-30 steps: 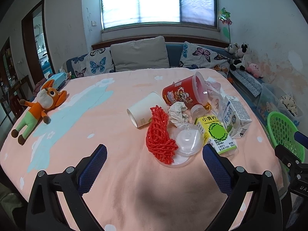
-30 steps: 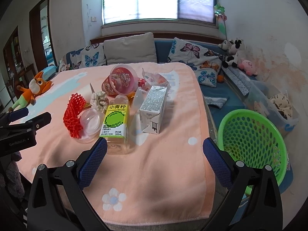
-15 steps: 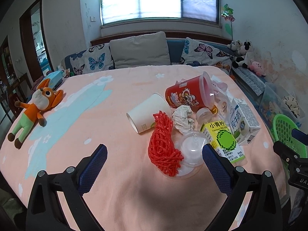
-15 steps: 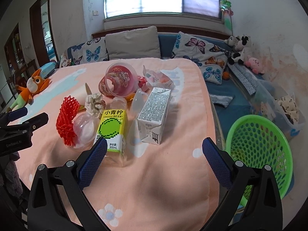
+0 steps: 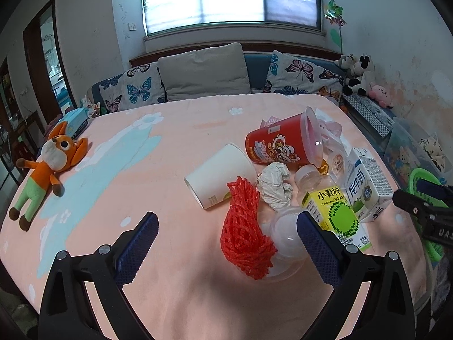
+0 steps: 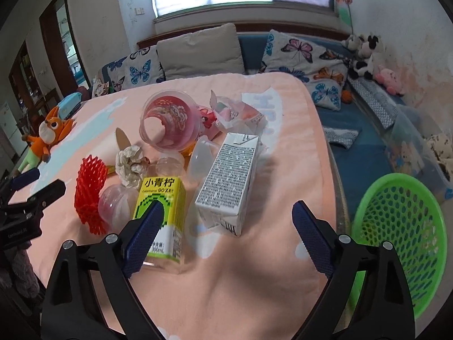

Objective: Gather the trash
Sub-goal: 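Grasp the white milk carton with the right gripper while the left gripper grasps the red mesh net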

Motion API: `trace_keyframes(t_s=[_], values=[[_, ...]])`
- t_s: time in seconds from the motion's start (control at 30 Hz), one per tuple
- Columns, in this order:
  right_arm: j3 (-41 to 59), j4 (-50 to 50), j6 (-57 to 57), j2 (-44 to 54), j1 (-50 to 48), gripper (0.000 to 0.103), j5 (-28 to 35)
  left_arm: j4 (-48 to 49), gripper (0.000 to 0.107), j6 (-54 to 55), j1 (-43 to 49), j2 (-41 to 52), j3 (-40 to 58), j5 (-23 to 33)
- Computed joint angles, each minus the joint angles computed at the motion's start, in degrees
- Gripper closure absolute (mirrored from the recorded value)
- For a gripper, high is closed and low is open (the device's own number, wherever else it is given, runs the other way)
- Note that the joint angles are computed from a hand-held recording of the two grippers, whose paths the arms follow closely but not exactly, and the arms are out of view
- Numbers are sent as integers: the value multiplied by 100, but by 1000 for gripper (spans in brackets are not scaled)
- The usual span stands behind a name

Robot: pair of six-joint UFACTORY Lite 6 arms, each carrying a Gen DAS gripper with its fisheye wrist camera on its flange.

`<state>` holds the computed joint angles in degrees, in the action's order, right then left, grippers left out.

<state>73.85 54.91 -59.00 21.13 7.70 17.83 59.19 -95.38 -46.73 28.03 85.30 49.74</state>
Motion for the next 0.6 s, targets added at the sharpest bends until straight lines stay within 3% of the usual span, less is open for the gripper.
trace_keyframes(t_s=[0.33,0.53,0.6], values=[[2379,-1714,2088,1804,26,21,904,-214,22,377,444,-23,-80,-592],[3810,-2680,3158,2849,88,34,1412,-468,25,839,721,213,74,-1041],[4246,-2848,3362,3156,87,39,1639,-737,32,1087,865,336,163,-1217]])
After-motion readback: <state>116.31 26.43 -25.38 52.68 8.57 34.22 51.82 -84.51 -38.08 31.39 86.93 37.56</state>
